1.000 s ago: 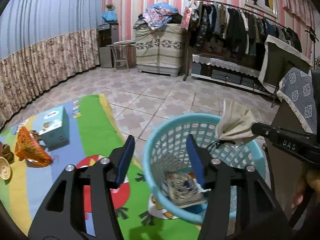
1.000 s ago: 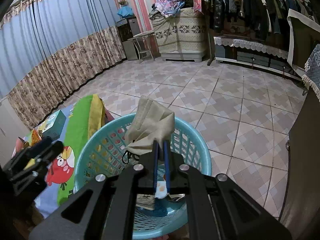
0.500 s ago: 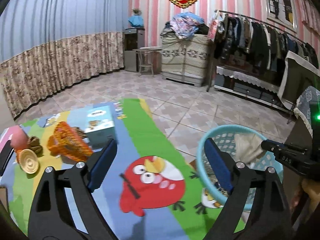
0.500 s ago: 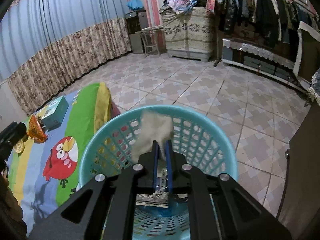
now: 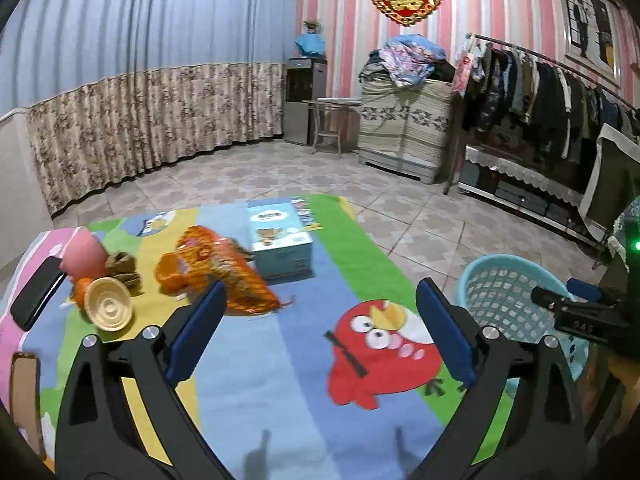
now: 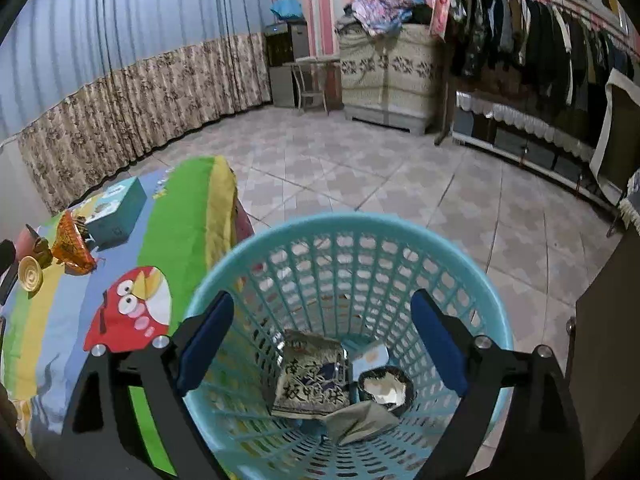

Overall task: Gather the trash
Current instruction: 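Return to the mat and grasp the cream bowl with the left tool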

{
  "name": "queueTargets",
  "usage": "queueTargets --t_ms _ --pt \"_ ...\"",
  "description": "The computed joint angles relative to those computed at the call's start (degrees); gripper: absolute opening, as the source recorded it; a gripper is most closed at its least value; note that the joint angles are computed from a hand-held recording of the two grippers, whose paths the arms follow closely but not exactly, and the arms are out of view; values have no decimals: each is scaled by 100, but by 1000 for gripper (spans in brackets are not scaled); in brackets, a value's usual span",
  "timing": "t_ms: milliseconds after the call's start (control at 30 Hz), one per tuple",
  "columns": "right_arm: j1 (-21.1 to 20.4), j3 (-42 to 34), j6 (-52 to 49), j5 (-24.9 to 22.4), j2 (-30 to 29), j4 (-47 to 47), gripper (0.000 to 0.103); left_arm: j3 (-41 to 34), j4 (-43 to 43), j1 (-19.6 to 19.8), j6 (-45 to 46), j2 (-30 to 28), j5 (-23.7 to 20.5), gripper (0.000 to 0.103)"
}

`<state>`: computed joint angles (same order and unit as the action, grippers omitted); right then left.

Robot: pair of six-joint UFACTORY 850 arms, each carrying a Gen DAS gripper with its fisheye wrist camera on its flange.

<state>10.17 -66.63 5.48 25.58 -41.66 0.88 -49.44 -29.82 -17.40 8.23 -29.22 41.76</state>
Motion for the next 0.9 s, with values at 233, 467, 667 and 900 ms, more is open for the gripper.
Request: queueTargets --t_ms 233,467,667,900 --pt "352 44 -300 326 48 319 96 386 287 410 -453 172 33 97" --pt "571 -88 113 367 -93 87 96 635 340 809 -488 180 110 97" --pt "718 -408 586 14 -336 -169 97 648 300 1230 -410 70 40 97" --pt "1023 -782 -240 -393 -598 690 97 289 623 1909 -636 -230 -531 97"
